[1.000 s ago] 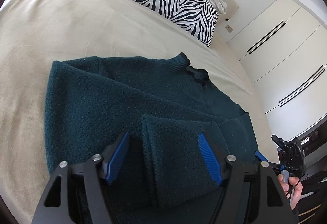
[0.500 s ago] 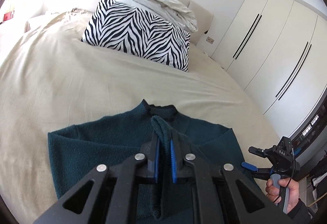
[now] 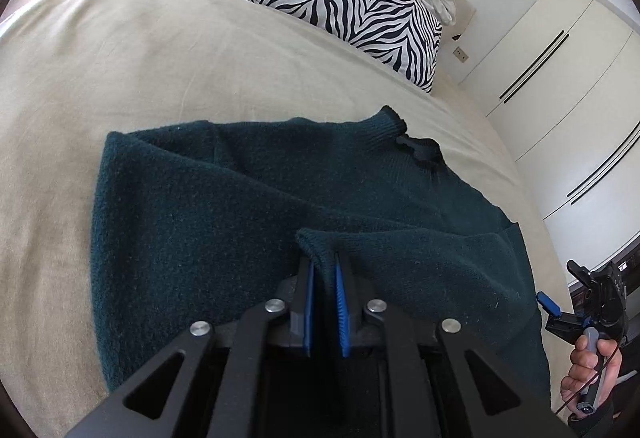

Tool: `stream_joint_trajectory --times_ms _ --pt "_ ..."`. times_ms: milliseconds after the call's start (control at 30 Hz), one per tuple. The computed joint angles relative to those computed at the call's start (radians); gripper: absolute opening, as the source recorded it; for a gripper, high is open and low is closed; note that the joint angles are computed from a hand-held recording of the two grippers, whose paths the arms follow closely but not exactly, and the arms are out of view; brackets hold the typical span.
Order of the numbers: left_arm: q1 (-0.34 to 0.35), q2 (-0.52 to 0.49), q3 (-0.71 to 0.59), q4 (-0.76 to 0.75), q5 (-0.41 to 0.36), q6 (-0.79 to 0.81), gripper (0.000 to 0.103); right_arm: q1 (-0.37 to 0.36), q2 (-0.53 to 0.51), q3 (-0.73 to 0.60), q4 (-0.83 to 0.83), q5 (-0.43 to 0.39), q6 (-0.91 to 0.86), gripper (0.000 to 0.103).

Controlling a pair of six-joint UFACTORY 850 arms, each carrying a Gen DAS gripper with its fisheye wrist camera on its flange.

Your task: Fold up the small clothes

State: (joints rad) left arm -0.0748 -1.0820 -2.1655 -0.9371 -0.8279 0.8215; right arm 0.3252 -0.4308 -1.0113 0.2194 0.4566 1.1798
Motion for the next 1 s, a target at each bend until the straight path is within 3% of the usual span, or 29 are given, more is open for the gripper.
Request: stream_joint_trajectory --times_ms 100,167,233,400,533,833,1000 --pt "0.006 -0.003 0.004 -0.026 -0.012 0.006 0.014 -0.020 0.026 0.017 -0.047 0.031 0.031 0.074" --pt "0.004 0.002 0.015 -0.029 -0.003 0.018 0.014 -0.035 0.022 -0.004 -0.134 0.004 0.070 0.074" --pt "0.002 0.002 0.015 -0.026 0.002 0.015 0.015 -0.052 -0.004 -0.046 -0.296 -0.026 0.189 0.074" --pt "0.008 -0.013 -0.002 -0.046 -0.021 0.015 0.015 -0.088 -0.119 -0.151 -0.636 0.005 0.502 0.074" --pt "0.024 -0.050 -0.045 -0.093 -0.081 0.010 0.015 -0.113 -0.153 -0.180 -0.583 0.024 0.477 0.073" --pt "0.024 -0.057 -0.046 -0.118 -0.079 0.036 0.015 -0.183 -0.234 -0.272 -0.613 0.053 0.568 0.073" --pt "0.025 -0.056 -0.044 -0.123 -0.080 0.040 0.015 -0.155 -0.194 -0.205 -0.601 0.088 0.527 0.073"
